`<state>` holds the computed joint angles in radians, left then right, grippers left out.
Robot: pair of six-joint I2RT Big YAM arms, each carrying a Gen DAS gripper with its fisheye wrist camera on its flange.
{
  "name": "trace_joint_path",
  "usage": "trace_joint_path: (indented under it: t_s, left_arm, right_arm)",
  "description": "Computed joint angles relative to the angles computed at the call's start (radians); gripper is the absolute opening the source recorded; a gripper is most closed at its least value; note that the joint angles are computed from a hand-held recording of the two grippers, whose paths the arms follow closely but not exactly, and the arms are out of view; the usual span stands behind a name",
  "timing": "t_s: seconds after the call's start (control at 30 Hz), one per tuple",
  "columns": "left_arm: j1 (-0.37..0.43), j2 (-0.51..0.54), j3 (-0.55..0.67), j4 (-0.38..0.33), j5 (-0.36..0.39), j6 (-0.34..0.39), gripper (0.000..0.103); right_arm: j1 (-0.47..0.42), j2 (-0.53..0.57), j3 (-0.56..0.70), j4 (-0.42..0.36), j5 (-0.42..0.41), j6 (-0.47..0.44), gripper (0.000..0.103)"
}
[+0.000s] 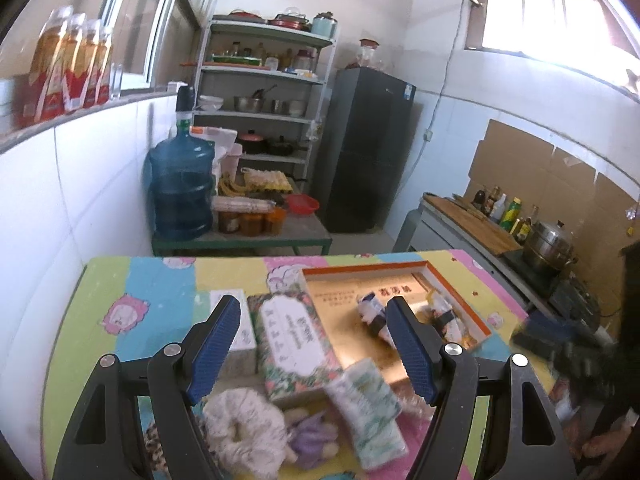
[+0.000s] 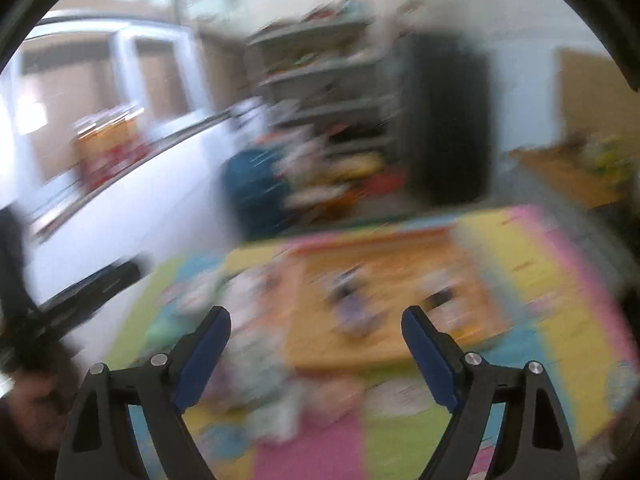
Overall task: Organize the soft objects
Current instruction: 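Grasp the pink-dress teddy bear with the right tool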
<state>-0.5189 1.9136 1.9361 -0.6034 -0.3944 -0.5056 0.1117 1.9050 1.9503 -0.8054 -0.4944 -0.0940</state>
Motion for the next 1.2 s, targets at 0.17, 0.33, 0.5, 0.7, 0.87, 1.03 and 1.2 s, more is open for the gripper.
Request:
trace_joint_path:
  t_s: [0.17,0.33,0.5,0.7,0.87,1.03,1.2]
  left_arm:
    - [0.010,-0.074,-0.128,0.055,-0.004,-0.011,0.077]
    - [0.019,-0.145,-0.244,0.083,-0.026,-0.025,0.077]
    - [0.026,-0.219,-0.367,0.113,-0.030,-0.031,0.077]
    - [0.039,-0.308,-0.507,0.147,-0.023,-0.062,0.077]
    - [0.053,-0.359,-0.591,0.175,-0.023,-0.095,0.077]
    - [0.064,-0.363,-0.633,0.195,0.002,-0.093,0.077]
    - [0.087,-0.306,-0.616,0.200,0.089,-0.056,0.077]
  right_arm:
    - [0.052,-0.017,-0.074,-0.162,-0.075,-0.288,0.088]
    - [0.094,-0.011,-0.112,-0.259,-0.101,-0.455,0.088]
    - [0.144,0.054,-0.061,-0.384,-0.077,-0.591,0.088]
    - [0.199,0.115,-0.001,-0.467,0.013,-0.735,0.088]
    - [0.232,0.149,0.022,-0.490,0.099,-0.822,0.087]
    - [0.262,0.138,-0.026,-0.442,0.185,-0.879,0.078]
    - [0.260,0.131,-0.041,-0.409,0.175,-0.802,0.058]
